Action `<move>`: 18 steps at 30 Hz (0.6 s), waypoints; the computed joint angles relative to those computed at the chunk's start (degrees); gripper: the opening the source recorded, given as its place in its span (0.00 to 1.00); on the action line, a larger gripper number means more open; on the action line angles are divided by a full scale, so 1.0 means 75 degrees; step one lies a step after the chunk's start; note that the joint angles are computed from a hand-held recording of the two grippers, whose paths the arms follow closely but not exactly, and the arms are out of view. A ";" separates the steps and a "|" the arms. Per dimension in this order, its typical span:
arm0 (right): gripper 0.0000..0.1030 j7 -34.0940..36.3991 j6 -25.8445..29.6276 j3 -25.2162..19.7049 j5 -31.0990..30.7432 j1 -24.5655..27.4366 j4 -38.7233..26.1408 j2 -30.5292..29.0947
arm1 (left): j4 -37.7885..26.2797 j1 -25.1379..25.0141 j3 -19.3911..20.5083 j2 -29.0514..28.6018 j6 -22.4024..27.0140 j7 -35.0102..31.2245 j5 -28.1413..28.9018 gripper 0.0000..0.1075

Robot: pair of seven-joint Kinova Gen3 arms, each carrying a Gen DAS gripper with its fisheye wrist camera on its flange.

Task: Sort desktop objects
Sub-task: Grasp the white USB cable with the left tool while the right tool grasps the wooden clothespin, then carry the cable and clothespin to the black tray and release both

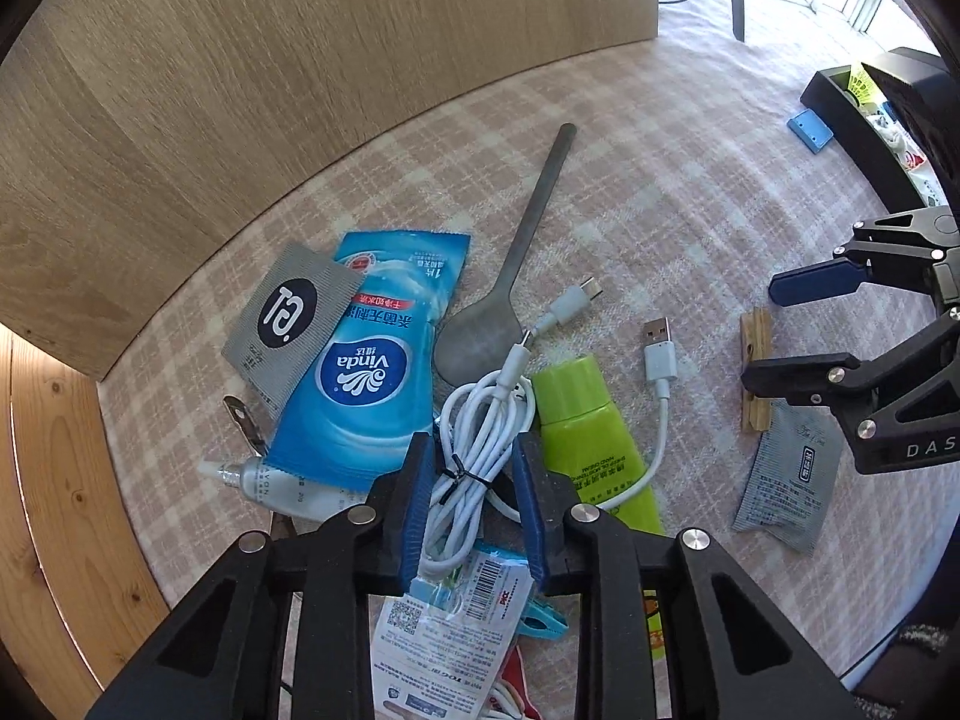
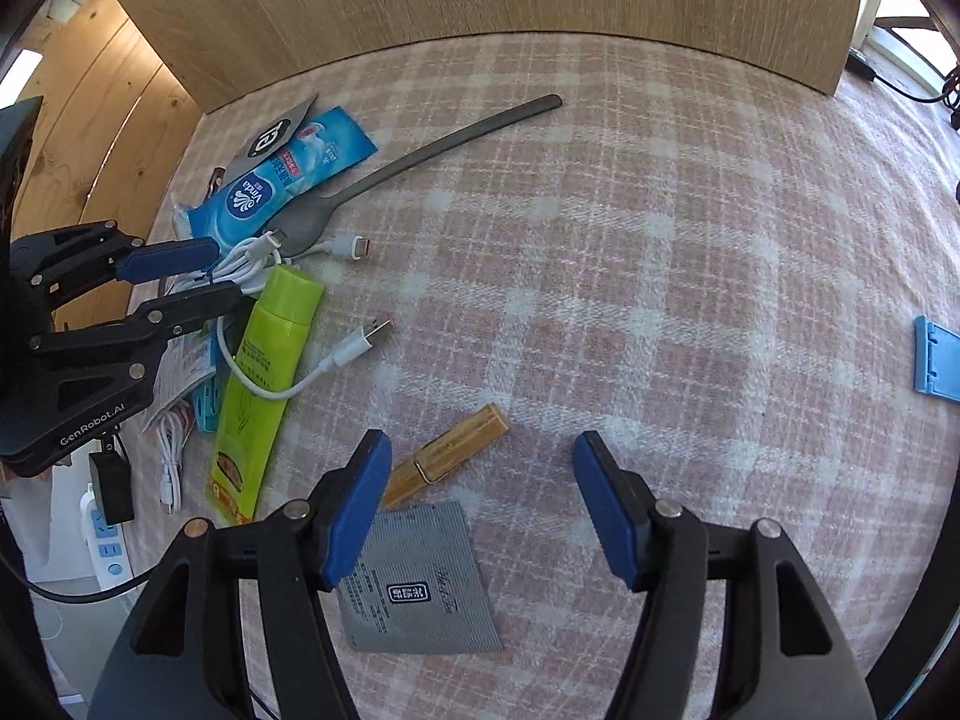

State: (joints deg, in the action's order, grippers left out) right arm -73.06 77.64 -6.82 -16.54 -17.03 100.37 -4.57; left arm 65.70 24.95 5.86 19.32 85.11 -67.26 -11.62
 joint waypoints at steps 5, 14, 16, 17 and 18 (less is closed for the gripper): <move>0.38 -0.0148 -0.0456 -0.0471 0.0758 -0.0444 0.0205 -0.0314 | 0.0109 0.0107 -0.0008 -0.0087 -0.0008 0.0464 0.0055 0.21; 0.19 0.0610 -0.0341 0.0082 0.0369 -0.0295 0.0286 -0.0432 | 0.0602 0.0139 0.0110 -0.0514 -0.0238 0.1430 0.0252 0.17; 0.18 0.0873 -0.0238 0.0266 0.0115 -0.0103 0.0249 -0.0364 | 0.0649 0.0243 0.0137 -0.0582 -0.0262 0.1747 0.0149 0.17; 0.18 0.0984 -0.0173 0.0351 -0.0018 0.0000 0.0228 -0.0357 | 0.0694 0.0280 0.0150 -0.0641 -0.0304 0.1917 0.0124 0.17; 0.17 0.1083 -0.0116 0.0415 -0.0121 0.0096 0.0206 -0.0359 | 0.0789 0.0323 0.0176 -0.0748 -0.0375 0.2099 0.0121 0.17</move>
State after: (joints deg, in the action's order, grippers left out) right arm -64.94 76.77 -3.71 -17.45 -16.30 101.92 -7.27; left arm 71.61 27.37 7.18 13.72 82.30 -51.52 -10.72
